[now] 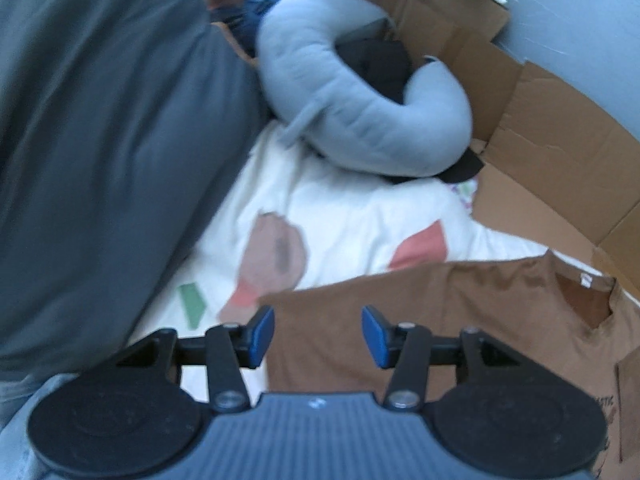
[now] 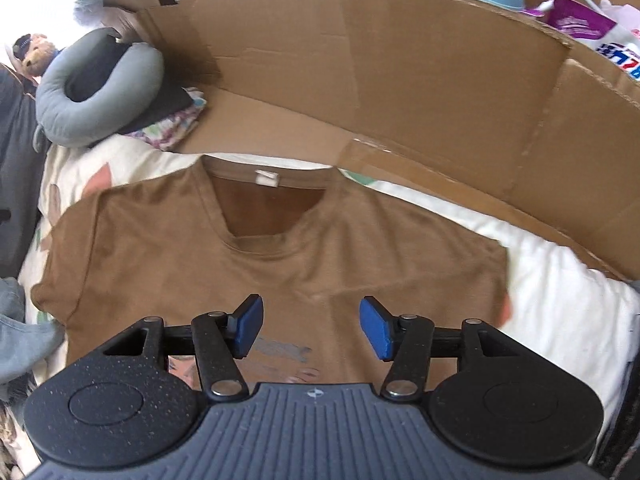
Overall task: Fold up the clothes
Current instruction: 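Move both open grippers over the shirt toward its other side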
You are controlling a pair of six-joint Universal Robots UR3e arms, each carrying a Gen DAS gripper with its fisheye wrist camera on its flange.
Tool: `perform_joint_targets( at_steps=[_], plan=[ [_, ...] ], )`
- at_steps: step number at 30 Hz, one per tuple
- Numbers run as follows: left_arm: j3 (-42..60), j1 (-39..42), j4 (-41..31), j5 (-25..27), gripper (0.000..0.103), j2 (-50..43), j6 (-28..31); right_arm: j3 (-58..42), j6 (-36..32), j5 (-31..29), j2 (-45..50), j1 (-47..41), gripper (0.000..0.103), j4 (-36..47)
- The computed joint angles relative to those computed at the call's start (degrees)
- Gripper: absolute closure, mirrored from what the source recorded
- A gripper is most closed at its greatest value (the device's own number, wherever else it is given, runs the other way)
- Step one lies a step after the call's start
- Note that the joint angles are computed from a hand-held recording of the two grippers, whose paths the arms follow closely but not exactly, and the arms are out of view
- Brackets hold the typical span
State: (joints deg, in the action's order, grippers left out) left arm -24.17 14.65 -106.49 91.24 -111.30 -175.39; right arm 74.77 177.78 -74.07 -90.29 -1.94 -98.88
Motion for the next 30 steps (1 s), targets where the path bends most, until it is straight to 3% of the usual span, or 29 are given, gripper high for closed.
perform_joint_targets(
  at_steps=[5, 10, 20, 24, 30],
  plan=[
    [-15.87, 5.36, 3.82, -1.01, 0.05, 10.62, 2.4, 3.24, 2.46, 3.23, 0.56, 3.26, 0.04, -5.31],
    [-31.27, 10.5, 7.65, -4.73, 0.05, 20.62, 4.13, 3.42, 4.39, 2.22, 3.17, 8.88, 0.039, -9.57],
    [-58.71, 17.01, 14.91, -14.5, 0.055, 37.39, 1.7, 11.45, 11.28, 1.16, 3.65, 16.74, 0.039, -19.98],
    [-64.5, 18.12, 16.21, -17.13, 0.056, 39.47, -0.39, 15.09, 13.56, -0.12, 2.39, 18.88, 0.039, -21.64],
    [-72.13, 21.26, 21.42, -20.79, 0.059, 40.74, -9.04, 18.6, 16.23, -1.43, -0.64, 20.12, 0.039, -22.47]
  ],
)
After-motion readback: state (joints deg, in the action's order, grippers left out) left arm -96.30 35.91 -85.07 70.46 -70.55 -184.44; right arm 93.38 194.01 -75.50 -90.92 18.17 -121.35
